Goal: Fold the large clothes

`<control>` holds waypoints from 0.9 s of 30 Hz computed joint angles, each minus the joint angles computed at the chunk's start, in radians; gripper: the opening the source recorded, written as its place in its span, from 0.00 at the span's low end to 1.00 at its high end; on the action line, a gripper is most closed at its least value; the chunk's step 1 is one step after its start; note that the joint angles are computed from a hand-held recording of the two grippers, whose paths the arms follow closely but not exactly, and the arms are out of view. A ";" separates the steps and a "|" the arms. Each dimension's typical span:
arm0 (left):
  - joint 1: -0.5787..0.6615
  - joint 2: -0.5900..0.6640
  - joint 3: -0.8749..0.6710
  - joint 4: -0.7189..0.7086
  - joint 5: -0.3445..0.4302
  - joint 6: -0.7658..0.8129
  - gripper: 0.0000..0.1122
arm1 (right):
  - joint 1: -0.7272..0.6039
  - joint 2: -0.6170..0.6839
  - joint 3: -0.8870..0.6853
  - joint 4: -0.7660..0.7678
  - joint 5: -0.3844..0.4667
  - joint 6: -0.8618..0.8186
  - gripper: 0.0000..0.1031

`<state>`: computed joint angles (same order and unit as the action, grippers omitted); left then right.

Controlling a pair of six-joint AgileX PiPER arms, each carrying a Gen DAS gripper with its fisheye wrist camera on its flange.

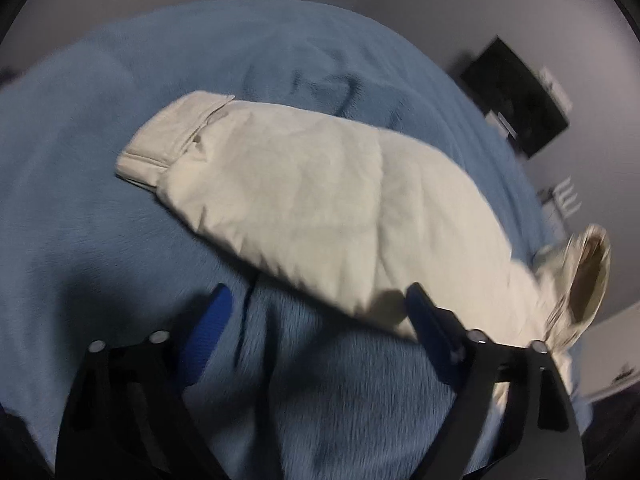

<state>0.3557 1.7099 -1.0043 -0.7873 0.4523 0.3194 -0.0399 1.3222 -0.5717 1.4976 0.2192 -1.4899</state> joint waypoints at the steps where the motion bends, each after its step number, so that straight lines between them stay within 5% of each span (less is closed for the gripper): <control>1: 0.019 0.023 -0.008 -0.074 0.003 0.047 0.66 | 0.000 0.006 -0.002 0.003 -0.001 -0.002 0.93; 6: 0.058 0.105 -0.052 -0.179 -0.035 0.065 0.47 | -0.002 0.033 -0.009 0.017 -0.008 -0.016 0.93; 8: 0.078 0.106 -0.067 -0.187 -0.035 0.059 0.17 | -0.005 0.037 -0.009 0.025 -0.006 -0.025 0.93; 10: 0.100 0.078 -0.062 -0.238 -0.024 0.088 0.09 | -0.008 0.035 -0.007 0.053 -0.005 -0.054 0.93; 15: 0.022 -0.109 -0.063 -0.065 -0.095 -0.001 0.07 | -0.012 0.030 -0.003 0.086 -0.008 -0.085 0.93; 20: -0.117 -0.308 -0.085 -0.194 -0.051 0.177 0.07 | -0.022 0.024 0.000 0.084 0.000 -0.082 0.93; 27: -0.547 -0.359 -0.233 0.254 -0.123 -0.154 0.07 | -0.024 -0.006 0.015 0.070 -0.007 -0.076 0.93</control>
